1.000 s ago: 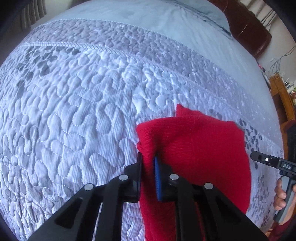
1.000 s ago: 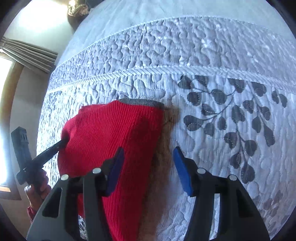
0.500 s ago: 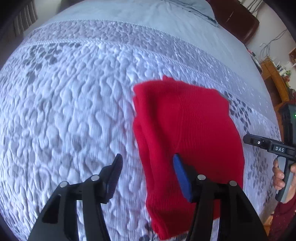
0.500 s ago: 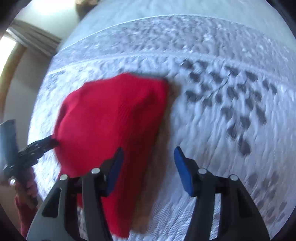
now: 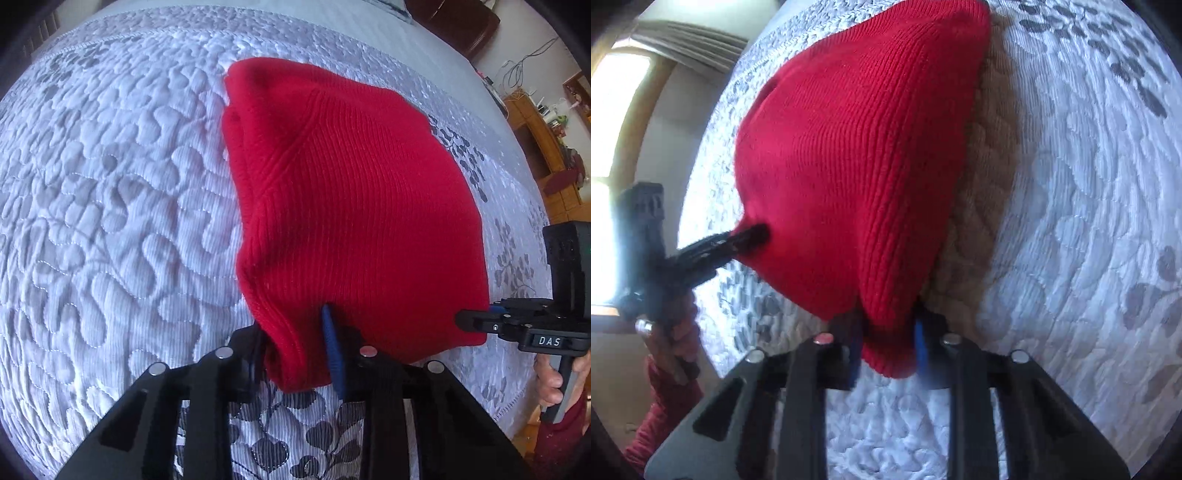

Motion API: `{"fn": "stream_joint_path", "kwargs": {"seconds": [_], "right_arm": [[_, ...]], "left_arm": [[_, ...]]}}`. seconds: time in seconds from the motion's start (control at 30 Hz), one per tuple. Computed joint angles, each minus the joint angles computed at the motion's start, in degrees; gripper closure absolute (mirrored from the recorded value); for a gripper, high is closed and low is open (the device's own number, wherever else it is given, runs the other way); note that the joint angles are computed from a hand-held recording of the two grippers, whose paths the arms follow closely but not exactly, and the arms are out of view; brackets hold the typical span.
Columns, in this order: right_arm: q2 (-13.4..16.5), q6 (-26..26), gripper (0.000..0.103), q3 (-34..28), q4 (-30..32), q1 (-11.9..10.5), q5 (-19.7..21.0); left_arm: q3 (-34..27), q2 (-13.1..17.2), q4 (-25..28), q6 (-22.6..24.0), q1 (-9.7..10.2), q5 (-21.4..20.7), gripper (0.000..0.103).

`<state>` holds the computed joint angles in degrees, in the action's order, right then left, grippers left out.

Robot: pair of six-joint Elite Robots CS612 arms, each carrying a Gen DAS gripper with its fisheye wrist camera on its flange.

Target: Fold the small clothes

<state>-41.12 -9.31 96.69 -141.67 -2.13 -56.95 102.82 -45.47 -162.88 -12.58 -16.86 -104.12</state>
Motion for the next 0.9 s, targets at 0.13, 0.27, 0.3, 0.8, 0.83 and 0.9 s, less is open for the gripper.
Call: {"fn": "stream_joint_path", "kwargs": {"seconds": [0.13,0.27,0.3,0.8,0.83,0.9], "right_arm": [[-1.5,-2.1,0.087,0.7,0.5,-0.1,-0.8],[-3.3,-2.8,0.088,2.9,-1.7,-0.8,-0.8],[-3.1,-2.8,0.088,2.8,-1.7,-0.8,-1.3],[-2.5,-4.2,0.076,2.6,-2.3,-0.5,-5.2],[-2.9,-4.0,0.074,3.0,-3.7,-0.3,-5.8],[-3.4,-3.3,0.070,3.3,-5.9,-0.2,-6.6]], "left_arm": [[0.1,-0.3,-0.5,-0.1,-1.08,2.7,0.081],[0.8,-0.6,-1.4,0.0,-1.97,4.3,0.082],[0.8,-0.5,-1.4,0.3,-2.21,4.3,0.082],[2.4,-1.0,-4.6,2.0,-3.90,9.3,0.076],[2.6,-1.1,-4.9,2.1,-4.02,9.7,0.075],[2.8,-1.3,-5.5,2.2,-4.19,10.1,0.075]]}}
